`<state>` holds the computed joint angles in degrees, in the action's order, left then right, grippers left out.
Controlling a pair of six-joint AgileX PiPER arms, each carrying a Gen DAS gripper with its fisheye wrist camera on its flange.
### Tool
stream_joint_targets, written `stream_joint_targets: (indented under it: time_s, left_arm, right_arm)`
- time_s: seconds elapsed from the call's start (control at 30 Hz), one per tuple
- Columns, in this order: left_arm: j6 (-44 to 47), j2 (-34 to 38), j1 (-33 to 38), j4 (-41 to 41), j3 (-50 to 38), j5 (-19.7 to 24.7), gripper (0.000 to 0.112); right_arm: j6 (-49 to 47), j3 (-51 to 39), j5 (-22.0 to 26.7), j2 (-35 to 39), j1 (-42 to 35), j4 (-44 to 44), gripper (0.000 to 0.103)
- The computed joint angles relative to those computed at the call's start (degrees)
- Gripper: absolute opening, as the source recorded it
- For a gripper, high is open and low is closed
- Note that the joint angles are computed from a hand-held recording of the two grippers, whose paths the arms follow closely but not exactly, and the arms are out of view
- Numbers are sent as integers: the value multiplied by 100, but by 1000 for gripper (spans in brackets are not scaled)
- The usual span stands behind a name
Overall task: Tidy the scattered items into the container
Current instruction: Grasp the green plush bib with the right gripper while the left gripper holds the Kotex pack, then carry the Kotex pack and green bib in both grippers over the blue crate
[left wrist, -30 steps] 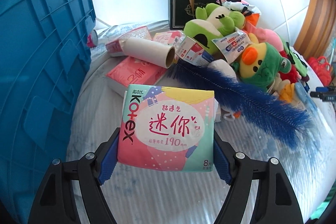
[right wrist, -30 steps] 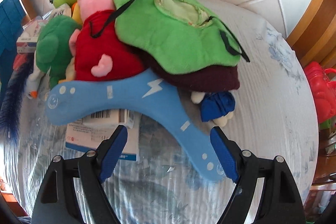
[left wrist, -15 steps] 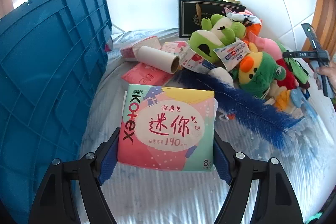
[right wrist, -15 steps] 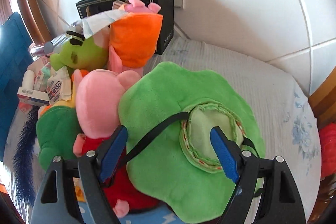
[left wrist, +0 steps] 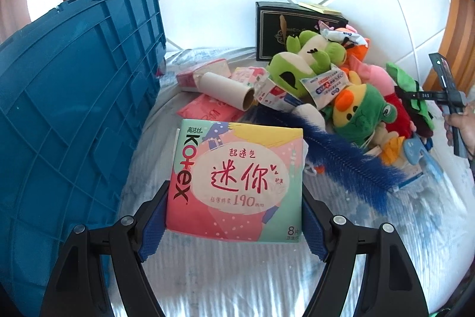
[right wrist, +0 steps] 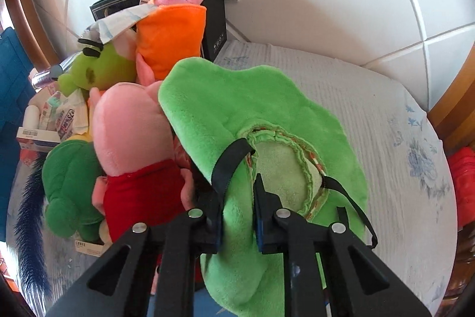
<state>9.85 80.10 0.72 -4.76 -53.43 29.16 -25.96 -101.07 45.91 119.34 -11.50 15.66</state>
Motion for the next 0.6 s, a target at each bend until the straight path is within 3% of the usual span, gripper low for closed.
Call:
stream_joint_targets:
  time_s: [0.27, 0.6]
  left_arm:
    - [237, -151, -173, -437, -287, 157, 78]
    - [816, -516, -141, -1101, -558, 489, 78]
  right_arm:
    - [-274, 1003, 214, -1238, -276, 611, 15]
    - [-215, 1671, 785, -2764, -238, 374, 14]
